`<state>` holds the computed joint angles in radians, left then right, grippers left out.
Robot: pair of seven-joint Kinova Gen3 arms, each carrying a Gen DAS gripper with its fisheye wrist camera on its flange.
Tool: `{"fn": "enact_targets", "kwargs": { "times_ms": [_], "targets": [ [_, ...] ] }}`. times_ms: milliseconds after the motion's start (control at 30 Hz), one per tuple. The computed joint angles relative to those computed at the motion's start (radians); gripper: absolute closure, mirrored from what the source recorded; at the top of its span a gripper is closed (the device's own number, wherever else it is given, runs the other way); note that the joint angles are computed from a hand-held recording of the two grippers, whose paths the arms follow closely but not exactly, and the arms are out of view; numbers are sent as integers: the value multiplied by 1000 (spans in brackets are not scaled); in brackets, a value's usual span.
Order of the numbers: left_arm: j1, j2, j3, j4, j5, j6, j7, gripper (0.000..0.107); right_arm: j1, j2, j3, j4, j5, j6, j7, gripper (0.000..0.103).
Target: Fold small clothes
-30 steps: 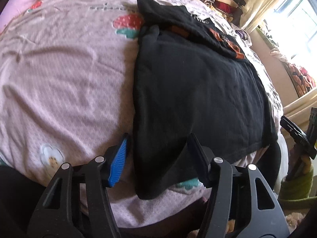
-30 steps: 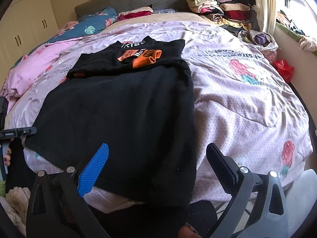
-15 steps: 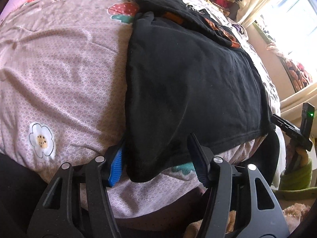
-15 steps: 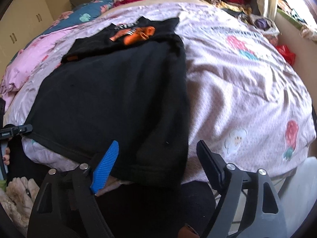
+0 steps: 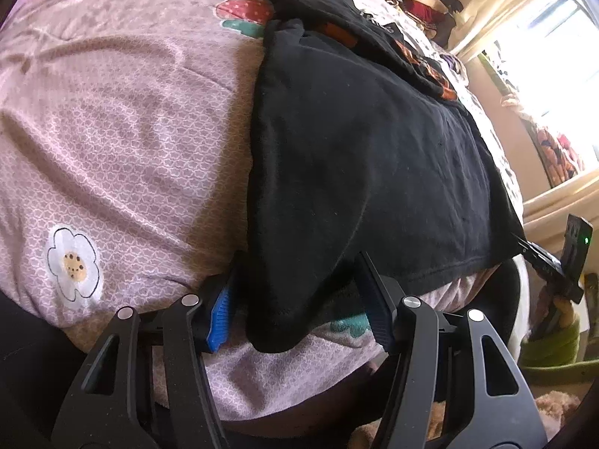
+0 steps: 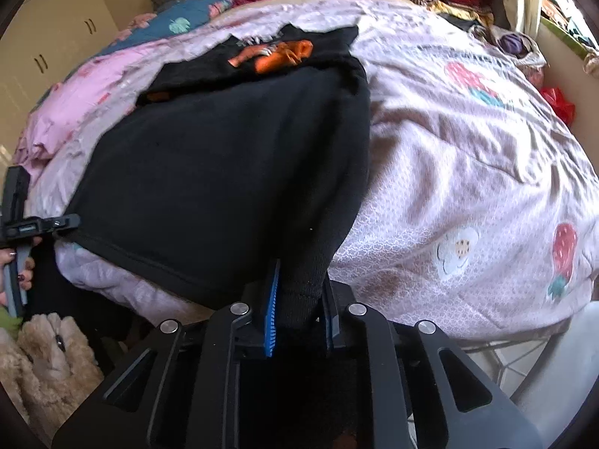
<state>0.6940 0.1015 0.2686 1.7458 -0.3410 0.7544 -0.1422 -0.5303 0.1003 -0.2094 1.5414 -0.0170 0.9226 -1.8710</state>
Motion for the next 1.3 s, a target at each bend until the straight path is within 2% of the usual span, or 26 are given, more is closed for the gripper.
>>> {"fn": "enact_targets", "kwargs": {
  "times_ms": [100, 167, 200, 367, 500, 700, 800, 933, 1033, 1100, 1300],
  "targets": [
    [0, -4, -2, 1, -3, 9, 12, 76, 23, -28, 5, 6, -44, -32, 39, 87],
    [1, -15, -4, 12, -14, -10, 29, 88, 35, -37, 6, 7, -67, -51, 59, 87],
    [-5, -27, -1, 24, -17, -39, 36, 99, 40, -42, 7, 10, -76, -62, 67, 88],
    [-12, -48, 13, 16, -67, -66, 55, 102, 60, -54, 12, 14, -113, -109, 91, 88],
    [-20, -68, 24, -1, -149, -68, 92, 102, 71, -59, 14, 15, -130, -140, 91, 88],
    [-31, -65, 34, -53, -275, -39, 140, 102, 74, -69, 15, 24, -100, -236, 31, 88],
    [-7, -50, 32, -93, -353, 23, 164, 102, 77, -73, 17, 28, -85, -290, 0, 88],
    [-9, -54, 28, -106, -414, 32, 191, 103, 76, -71, 19, 25, -49, -339, -58, 88],
    [-22, -71, 27, -93, -442, 21, 217, 103, 59, -66, 24, 12, 38, -354, -149, 88],
    [-29, -73, 32, -94, -467, 29, 237, 103, 63, -62, 20, 6, 58, -366, -169, 88],
    [-48, -64, 31, -128, -500, 38, 228, 103, 46, -27, 27, -48, 134, -358, -229, 88]
  ]
}}
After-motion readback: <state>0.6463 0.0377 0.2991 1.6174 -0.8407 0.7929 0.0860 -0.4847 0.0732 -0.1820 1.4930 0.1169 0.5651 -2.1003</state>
